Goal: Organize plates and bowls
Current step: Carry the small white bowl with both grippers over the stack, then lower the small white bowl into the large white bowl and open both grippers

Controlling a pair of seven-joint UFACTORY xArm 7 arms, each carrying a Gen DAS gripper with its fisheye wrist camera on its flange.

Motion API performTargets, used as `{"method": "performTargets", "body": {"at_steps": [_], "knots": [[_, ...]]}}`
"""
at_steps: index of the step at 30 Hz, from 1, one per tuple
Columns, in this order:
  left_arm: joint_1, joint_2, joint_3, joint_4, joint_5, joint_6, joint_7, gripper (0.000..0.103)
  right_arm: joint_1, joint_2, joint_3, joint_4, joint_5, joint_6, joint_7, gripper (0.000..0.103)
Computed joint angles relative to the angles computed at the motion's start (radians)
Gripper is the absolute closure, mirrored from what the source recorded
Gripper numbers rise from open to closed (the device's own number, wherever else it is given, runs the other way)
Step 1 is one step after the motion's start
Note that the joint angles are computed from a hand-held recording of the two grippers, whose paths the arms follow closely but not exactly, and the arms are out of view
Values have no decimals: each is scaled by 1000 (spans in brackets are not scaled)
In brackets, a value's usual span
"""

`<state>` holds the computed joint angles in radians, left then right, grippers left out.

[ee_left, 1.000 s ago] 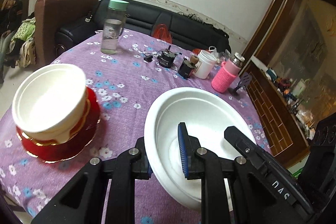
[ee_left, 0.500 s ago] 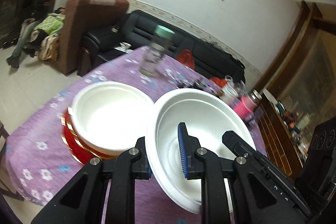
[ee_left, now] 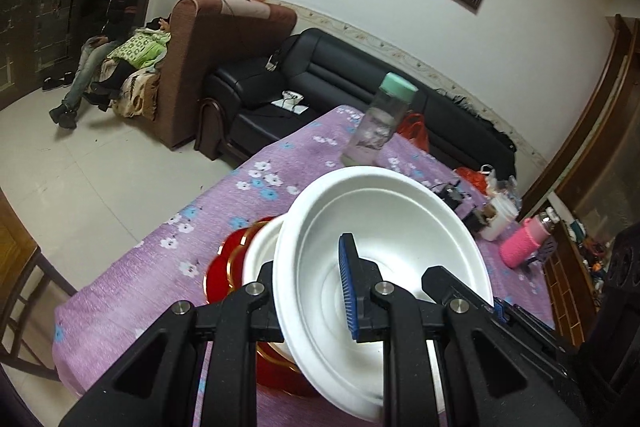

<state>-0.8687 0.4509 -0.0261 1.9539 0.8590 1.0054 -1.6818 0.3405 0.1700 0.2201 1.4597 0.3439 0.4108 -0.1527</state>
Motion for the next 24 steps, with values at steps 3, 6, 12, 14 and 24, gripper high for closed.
{"method": "performTargets", "body": {"at_steps": [3, 6, 12, 14, 24], "knots": [[25, 3, -3, -10, -28, -10, 29, 84, 16, 40, -11, 31, -53, 12, 41, 83], [35, 11, 0, -14, -43, -12, 40, 84, 26, 67, -17, 52, -97, 23, 74, 83], [44, 47, 8, 15, -89, -10, 73, 84, 80, 103, -65, 67, -295, 13, 194, 83], [42, 56, 13, 22, -96, -3, 79, 84, 73, 114, -59, 73, -308, 22, 197, 83], [45, 40, 15, -8, -122, -65, 63, 43, 89, 129, -78, 76, -392, 27, 249, 84]]}}
